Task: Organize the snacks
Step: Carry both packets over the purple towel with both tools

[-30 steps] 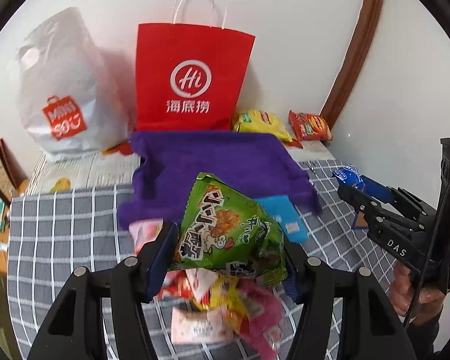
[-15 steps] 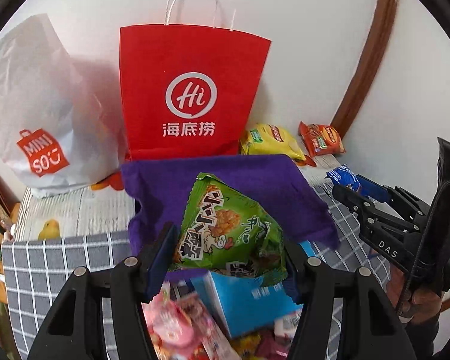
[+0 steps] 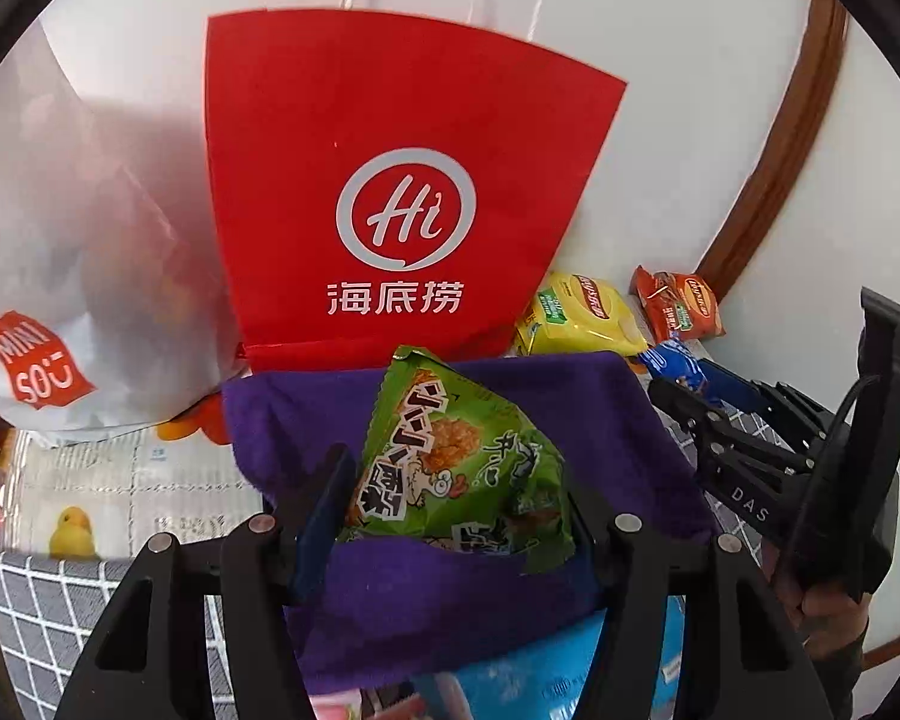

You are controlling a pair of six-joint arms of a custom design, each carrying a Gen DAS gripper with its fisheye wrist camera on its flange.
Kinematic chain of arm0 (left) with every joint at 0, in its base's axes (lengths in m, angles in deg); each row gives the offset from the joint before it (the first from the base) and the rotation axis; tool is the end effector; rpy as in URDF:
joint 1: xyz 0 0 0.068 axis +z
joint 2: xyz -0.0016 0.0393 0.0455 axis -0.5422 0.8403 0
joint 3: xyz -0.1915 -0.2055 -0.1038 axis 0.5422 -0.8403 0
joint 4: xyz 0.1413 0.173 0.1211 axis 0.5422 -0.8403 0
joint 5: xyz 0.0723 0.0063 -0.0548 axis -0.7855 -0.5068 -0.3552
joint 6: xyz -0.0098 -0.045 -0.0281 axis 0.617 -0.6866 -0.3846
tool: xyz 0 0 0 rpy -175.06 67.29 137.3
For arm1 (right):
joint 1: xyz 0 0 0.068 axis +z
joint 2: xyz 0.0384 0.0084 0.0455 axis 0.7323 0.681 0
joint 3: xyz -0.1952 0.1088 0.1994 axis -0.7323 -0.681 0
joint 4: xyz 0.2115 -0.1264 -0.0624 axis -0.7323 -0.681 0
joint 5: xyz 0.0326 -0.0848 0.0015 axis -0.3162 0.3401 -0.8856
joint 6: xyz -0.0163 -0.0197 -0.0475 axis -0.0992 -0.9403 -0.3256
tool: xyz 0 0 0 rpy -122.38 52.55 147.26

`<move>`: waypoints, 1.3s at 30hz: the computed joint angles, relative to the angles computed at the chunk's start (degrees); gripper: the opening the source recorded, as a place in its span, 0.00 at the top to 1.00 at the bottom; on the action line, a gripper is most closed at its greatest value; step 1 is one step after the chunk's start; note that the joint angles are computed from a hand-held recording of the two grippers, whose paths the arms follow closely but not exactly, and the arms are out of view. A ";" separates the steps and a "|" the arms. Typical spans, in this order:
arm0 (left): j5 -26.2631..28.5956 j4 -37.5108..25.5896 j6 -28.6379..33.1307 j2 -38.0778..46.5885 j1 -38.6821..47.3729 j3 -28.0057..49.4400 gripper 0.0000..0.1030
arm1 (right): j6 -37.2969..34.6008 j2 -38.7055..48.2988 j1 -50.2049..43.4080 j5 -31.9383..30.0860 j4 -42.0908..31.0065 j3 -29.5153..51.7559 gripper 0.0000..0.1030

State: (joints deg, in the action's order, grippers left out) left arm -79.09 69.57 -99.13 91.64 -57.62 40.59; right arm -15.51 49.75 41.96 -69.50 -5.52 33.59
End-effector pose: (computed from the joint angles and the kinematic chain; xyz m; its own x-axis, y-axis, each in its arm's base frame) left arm 0.2038 -0.0851 0.2155 -0.7363 -0.2565 -0.6262 -0.1628 0.9653 -0.2040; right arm 0.3141 -0.0136 0.1980 -0.5823 -0.3770 -0.7203 -0.5151 0.8565 -0.0319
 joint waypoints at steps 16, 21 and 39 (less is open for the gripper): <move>5.23 9.56 2.55 10.34 6.37 -3.35 0.42 | -0.15 11.06 4.26 5.40 5.51 3.17 0.54; 5.96 10.48 3.18 12.49 7.19 -3.40 0.42 | -3.16 13.48 3.87 6.34 4.52 4.45 0.54; 8.45 10.74 2.76 18.61 7.72 -1.86 0.40 | -5.37 17.73 4.31 6.30 -2.83 8.88 0.53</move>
